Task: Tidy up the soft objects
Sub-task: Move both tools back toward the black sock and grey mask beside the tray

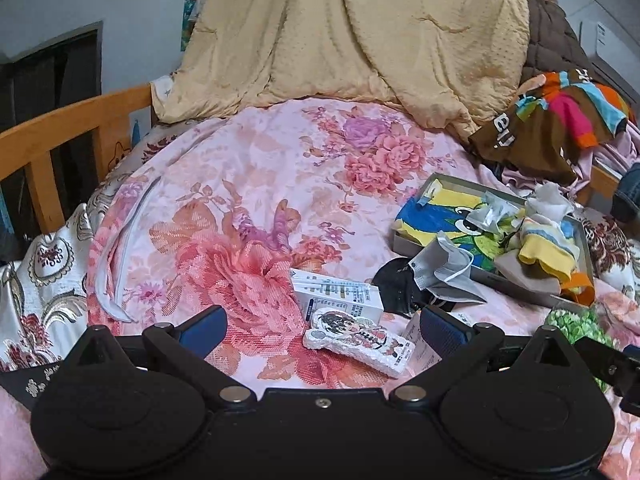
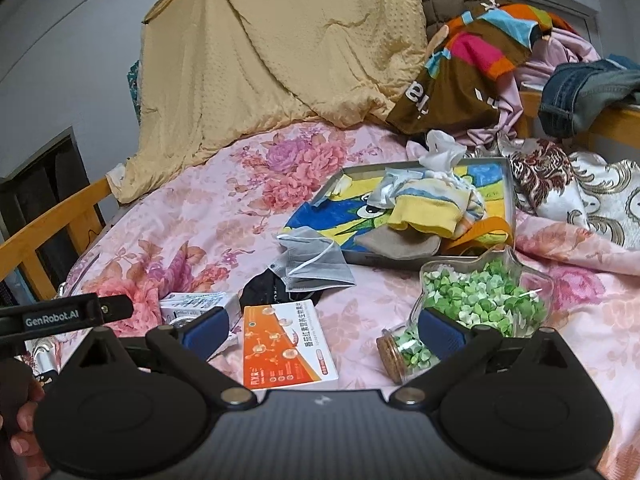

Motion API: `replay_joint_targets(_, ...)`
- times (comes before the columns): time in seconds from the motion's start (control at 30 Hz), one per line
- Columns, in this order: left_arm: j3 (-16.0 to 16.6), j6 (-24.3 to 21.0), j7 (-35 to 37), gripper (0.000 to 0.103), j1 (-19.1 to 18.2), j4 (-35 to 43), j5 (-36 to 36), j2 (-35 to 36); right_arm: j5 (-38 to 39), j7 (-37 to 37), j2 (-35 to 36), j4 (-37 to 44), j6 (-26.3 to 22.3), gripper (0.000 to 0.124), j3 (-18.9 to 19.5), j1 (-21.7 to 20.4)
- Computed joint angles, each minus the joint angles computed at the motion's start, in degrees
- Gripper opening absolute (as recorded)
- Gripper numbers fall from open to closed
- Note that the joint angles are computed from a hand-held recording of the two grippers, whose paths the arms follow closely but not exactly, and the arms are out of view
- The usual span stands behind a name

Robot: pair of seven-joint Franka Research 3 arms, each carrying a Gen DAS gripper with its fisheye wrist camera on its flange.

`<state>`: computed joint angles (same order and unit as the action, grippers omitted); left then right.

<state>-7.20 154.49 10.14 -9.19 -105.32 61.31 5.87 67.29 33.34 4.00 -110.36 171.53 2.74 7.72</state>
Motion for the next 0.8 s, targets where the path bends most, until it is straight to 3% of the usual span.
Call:
replay_joint_targets(0.23,0.36,0.41,5.86,0.102,0.0,4.45,-4.16,3.88,2.35,-1.49,3.62,3.95,0.8,0.103,1.03,-0.76)
replay_joint_targets(0.53,0.11,0.69,33.05,0.102,2.18,16.66,-25.04,14.11,-5.93,-0.69,10.63,10.86,2.7,0.103,4.01,-3.0)
replay_joint_targets(0.67,0.54,-2.97,41.55,0.102,1.99,24.99,-31.12,20.1,-11.56,4.86,13.18,13.2,1.56,0.103,3.67,-3.23)
replay_joint_targets(0.73,1.49,-6.77,42.47,0.102,1.14,28.11,-33.13,21.98,-15.44,8.87,14.17,13.59,1.53,0.103,3.05,-2.79)
replay_joint_targets(0.8,1.8,-6.29,42.32,0.102,1.29,28.32,-35.14,22.41,-18.41,11.37,14.94,13.95,1.11,0.103,3.18,-3.05)
